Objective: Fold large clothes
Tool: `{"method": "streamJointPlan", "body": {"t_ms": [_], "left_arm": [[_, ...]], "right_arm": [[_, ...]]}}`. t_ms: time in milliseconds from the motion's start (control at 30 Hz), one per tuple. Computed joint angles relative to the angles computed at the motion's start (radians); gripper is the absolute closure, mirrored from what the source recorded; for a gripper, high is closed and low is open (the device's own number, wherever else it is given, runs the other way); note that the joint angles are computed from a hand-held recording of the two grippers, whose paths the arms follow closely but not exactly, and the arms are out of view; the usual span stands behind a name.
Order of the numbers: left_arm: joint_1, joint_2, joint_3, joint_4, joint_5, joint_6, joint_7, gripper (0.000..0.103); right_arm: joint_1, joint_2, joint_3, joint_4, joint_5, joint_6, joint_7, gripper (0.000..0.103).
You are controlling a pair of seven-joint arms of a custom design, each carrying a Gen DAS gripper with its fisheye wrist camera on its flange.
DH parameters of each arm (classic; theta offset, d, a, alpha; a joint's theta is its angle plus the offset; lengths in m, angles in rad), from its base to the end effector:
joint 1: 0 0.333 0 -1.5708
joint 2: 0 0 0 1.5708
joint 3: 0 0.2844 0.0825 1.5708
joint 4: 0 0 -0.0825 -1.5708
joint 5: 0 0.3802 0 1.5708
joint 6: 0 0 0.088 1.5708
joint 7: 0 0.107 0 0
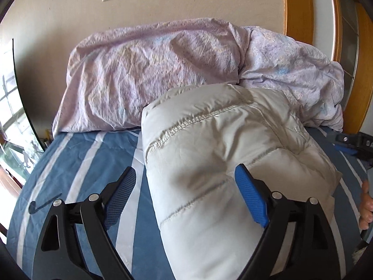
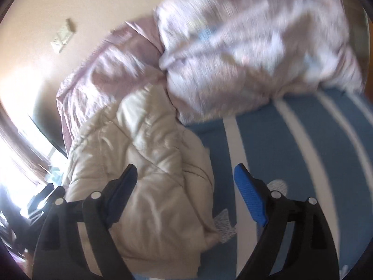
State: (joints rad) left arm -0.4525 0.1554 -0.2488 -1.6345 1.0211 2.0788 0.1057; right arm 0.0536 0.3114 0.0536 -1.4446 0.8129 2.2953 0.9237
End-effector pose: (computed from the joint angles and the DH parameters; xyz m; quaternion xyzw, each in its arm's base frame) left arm 0.5183 -0.3681 0.5464 -0.7355 0.4977 -0.2539 0.3832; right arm 0.6811 0.0839 0.5501 -0.7394 0.5124 -0.0337 0.4353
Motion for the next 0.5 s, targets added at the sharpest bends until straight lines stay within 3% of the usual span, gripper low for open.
{"method": "streamJointPlan", "body": {"t_ms": [167,500], "left_arm": [[-0.03,0.03,-0.008,0.06,-0.008,-0.066,0.017,0.015],[-0.069,0.068,-0.002,0.105,-0.011,-0.059,0.012,0.015]], "right_arm": [[0.038,-0.167,0.017,-0.216,0.063,0.153,-0.229,0.037],[0.092,-0.211,-0.006,-0.295,0.059,0.224,-0.309,0.064]]}}
